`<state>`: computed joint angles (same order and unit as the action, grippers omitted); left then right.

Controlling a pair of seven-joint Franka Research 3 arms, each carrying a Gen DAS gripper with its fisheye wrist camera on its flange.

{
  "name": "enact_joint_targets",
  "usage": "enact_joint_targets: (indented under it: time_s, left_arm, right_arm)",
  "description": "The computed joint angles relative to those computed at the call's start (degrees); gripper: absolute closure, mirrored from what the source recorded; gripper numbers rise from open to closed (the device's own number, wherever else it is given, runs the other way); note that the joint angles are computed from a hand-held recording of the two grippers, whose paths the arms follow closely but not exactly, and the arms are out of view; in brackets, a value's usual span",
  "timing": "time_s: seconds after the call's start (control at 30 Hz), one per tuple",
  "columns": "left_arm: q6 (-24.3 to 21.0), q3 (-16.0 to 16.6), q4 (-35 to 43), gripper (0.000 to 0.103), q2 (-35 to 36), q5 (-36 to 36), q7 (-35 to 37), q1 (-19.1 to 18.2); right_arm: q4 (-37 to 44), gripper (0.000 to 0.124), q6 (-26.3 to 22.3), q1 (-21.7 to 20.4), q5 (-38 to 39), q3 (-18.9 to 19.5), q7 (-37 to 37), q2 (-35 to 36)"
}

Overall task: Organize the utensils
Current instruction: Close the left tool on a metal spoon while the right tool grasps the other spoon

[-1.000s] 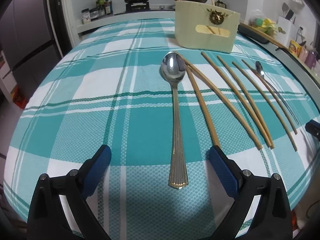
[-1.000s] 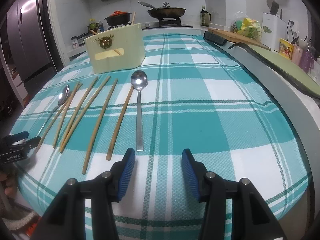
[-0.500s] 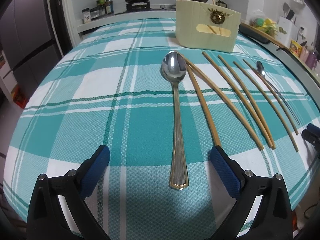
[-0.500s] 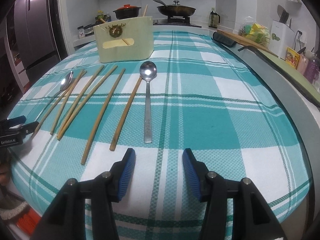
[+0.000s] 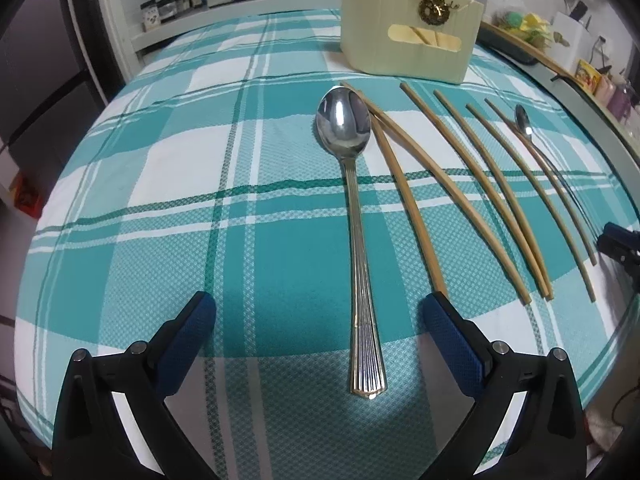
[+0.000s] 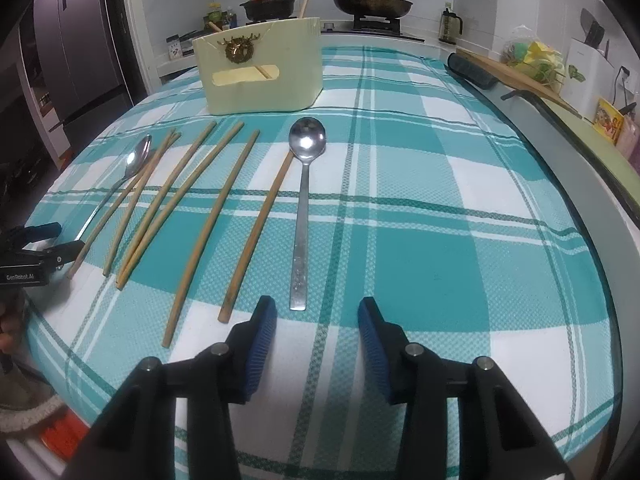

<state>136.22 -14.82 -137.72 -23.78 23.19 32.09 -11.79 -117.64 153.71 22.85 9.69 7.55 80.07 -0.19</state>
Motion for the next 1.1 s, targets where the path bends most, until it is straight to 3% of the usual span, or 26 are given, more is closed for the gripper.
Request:
enact_joint_targets:
  time_s: [0.4, 0.6, 0.73, 1.0, 1.1]
  left_arm:
    - [-1.4, 2.6, 3.5, 0.000, 3.2, -4.6, 8.6, 0.2]
    - [-2.2, 3.3, 6.8, 0.000, 6.3, -5.5, 11.1, 1.4]
    - [-1.3, 3.4, 8.4, 0.000, 8.3, -4.8, 11.3, 2.4]
    - [-0.9, 2.9, 11.2, 0.000, 11.6, -1.3, 6.8, 4.3]
    - [-0.5, 3.1, 11.4, 0.000, 11.9, -0.4, 6.1, 4.3]
  right_arm:
    - [7.9, 0.092, -4.2, 0.6, -2.9, -0.2, -6.1, 5.6]
    - [15.7, 0.092, -9.3, 0.8, -3.1, -0.5, -9.0, 10.7]
    - [20.3, 0.092, -10.0, 1.7, -3.0, -0.4, -10.0, 14.2]
    - [28.2, 0.118, -8.8, 3.1, -1.8, -2.1, -1.3, 20.8]
    - [27.6, 0.120, -8.2, 4.9, -6.9, -4.7, 4.6, 20.4]
